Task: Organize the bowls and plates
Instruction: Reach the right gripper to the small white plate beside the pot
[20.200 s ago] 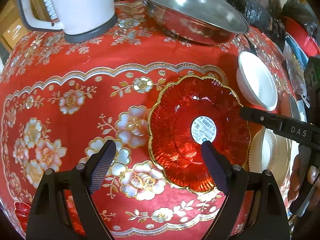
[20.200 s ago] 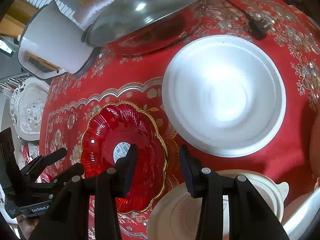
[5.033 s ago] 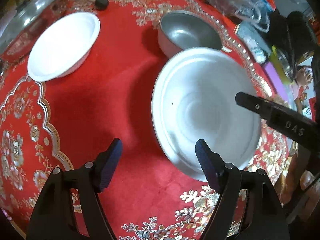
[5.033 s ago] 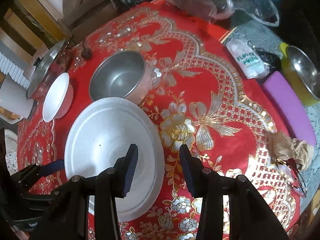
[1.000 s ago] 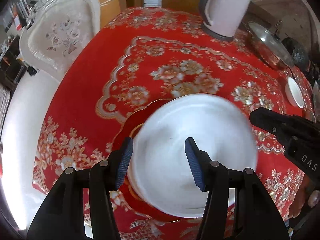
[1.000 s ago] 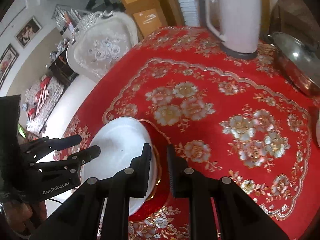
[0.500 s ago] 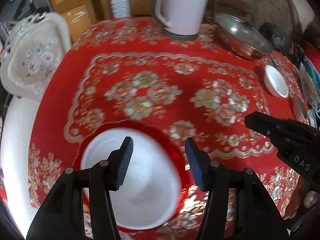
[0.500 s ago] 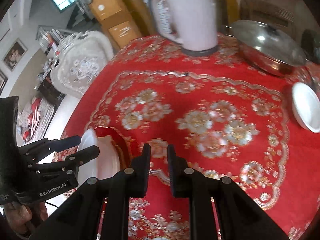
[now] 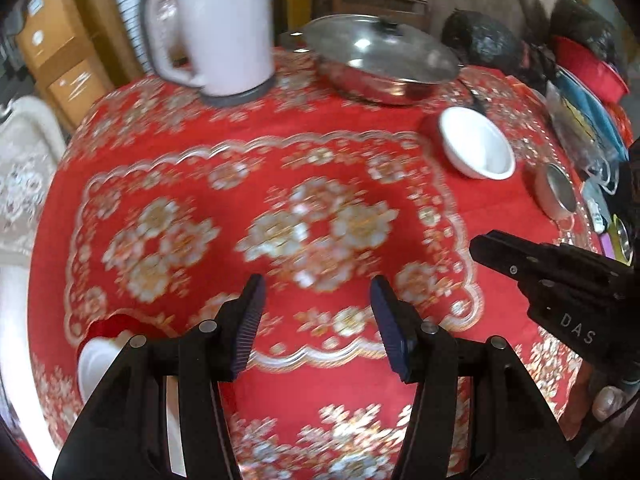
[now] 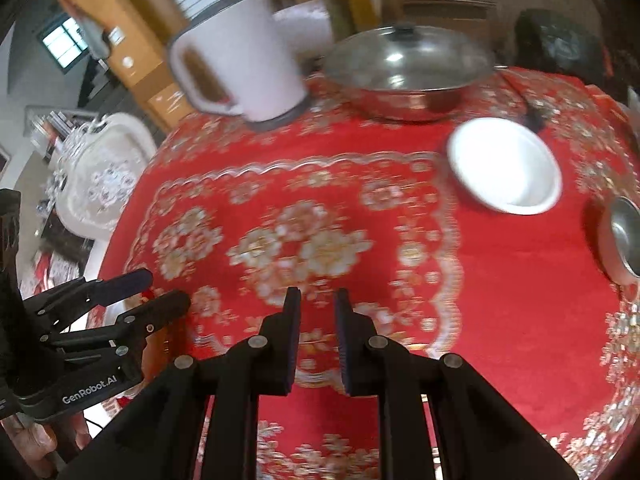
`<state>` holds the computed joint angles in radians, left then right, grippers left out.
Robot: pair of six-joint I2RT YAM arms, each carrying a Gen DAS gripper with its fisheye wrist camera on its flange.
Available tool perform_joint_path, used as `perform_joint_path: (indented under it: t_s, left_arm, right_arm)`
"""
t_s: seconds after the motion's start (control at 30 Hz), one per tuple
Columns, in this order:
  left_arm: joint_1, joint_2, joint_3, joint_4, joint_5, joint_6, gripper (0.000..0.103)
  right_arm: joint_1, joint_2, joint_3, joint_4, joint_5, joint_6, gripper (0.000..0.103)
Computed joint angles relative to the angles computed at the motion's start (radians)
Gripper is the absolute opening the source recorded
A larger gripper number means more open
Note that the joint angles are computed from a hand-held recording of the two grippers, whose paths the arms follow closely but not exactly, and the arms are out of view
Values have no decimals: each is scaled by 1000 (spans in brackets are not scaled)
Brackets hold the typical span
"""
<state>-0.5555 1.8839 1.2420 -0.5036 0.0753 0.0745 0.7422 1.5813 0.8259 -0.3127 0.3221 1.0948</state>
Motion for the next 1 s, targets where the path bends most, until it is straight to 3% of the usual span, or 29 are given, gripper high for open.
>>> perform_joint_path:
  t_s: [0.07,0.2,0.47,0.7,0.93,1.0]
  left_arm:
    - [-38,29,40,-6,-4,-10,54]
    - [-106,102,138,-15,-26,-27,54]
    - [-201,248,342,-43,-54,-63,54]
    - [-253,386,523,-78,-61,-86,54]
    - [-269,602,842,-211,-30,-137,54]
    - [-269,655,928,-252,-14,-153,61]
  right_arm:
    - [-25,-50,-49,-3,1,5,16]
    - [-84,-135,-133,2,-5,-3,34]
    - [-275,-281,-258,12,-62,-96,34]
    - [-440,-321,-307,29,-126,-185,34]
    - [-610,-306,-360,103,-217,-261,35]
    - [-651,-289,-370,128,-244,-272,35]
